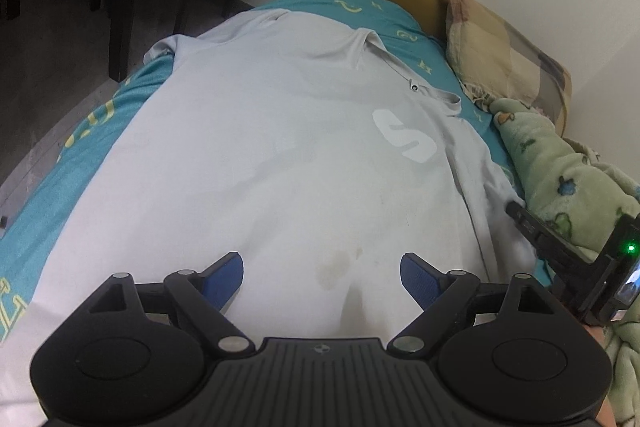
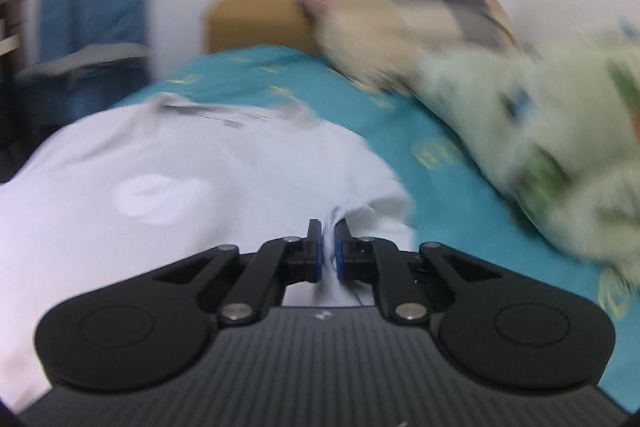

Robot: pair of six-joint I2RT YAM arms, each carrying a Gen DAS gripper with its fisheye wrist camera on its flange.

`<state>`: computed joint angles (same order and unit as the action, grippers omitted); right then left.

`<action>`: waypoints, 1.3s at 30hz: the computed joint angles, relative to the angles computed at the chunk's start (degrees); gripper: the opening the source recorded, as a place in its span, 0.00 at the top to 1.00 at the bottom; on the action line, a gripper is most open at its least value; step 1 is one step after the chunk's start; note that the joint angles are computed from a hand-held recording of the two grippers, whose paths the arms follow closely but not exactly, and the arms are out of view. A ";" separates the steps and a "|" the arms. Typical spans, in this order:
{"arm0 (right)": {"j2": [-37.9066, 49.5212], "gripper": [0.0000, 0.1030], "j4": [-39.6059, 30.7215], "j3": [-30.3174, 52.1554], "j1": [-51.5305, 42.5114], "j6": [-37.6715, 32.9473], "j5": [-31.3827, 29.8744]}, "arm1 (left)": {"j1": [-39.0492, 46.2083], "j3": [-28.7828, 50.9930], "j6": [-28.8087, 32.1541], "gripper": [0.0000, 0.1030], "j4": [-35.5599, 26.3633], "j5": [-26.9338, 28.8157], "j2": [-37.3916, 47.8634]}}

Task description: Fold clothes

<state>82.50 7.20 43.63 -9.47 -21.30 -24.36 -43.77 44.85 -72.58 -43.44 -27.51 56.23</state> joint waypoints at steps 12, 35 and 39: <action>-1.05 0.53 -13.24 1.66 -2.88 6.88 -17.63 | -1.38 0.46 -0.61 0.15 -1.96 -1.76 0.58; 18.38 0.63 -15.13 15.55 -15.99 32.73 -16.77 | -2.13 -0.34 0.69 0.15 1.88 -0.81 6.24; 14.29 0.87 -11.49 11.42 -13.72 28.82 -11.55 | -2.33 -0.56 0.79 0.15 1.96 -1.58 6.33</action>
<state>96.79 -4.30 55.04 -23.19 7.53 -35.91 -46.10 44.29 -71.79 -41.48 -29.09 62.57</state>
